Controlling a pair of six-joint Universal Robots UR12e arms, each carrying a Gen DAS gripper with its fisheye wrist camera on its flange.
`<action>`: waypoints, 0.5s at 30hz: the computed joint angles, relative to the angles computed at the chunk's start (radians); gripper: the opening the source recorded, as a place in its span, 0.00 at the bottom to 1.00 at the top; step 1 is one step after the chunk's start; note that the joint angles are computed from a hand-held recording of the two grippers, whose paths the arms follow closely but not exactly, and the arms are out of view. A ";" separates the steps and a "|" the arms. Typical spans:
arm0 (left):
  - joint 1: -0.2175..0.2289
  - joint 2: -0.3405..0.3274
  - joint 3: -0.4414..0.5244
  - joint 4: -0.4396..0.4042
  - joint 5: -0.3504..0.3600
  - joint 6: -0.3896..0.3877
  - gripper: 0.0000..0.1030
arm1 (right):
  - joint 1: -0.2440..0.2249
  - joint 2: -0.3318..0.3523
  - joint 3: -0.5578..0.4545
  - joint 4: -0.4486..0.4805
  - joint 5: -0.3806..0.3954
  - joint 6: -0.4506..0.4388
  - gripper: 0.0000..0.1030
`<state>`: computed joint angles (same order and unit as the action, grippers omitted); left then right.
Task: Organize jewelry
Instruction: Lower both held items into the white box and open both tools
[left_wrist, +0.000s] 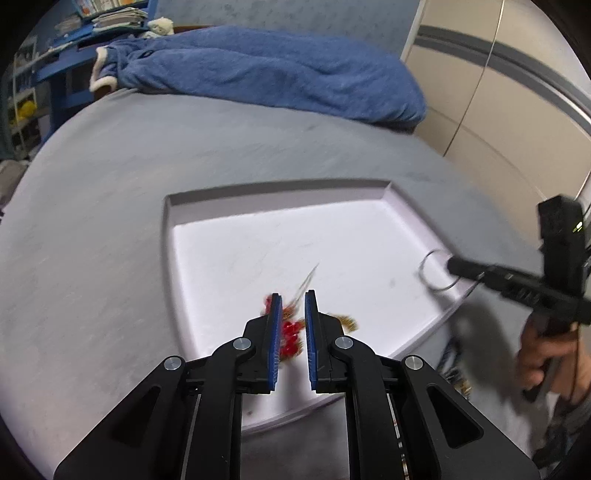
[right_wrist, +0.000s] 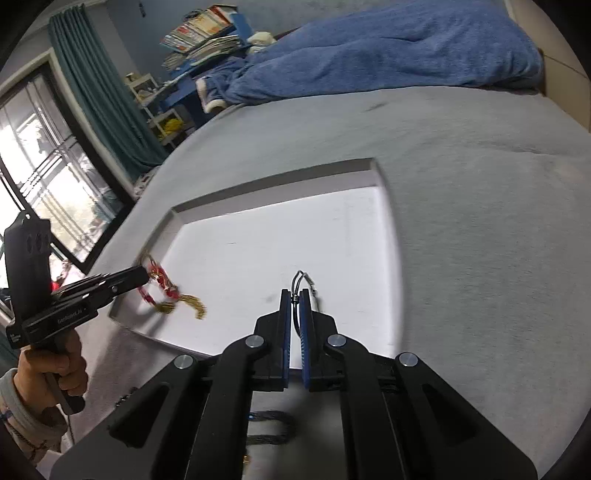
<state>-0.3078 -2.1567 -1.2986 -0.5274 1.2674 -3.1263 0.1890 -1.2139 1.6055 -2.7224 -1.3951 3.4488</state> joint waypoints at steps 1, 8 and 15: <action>0.000 0.001 -0.003 0.002 0.005 0.002 0.20 | -0.001 -0.001 0.001 0.003 -0.002 -0.001 0.05; -0.010 0.035 -0.067 0.088 0.050 0.036 0.68 | 0.005 -0.021 0.031 -0.046 -0.027 -0.018 0.42; -0.014 0.085 -0.160 0.180 0.041 0.024 0.75 | 0.019 -0.057 0.103 -0.140 -0.096 -0.005 0.46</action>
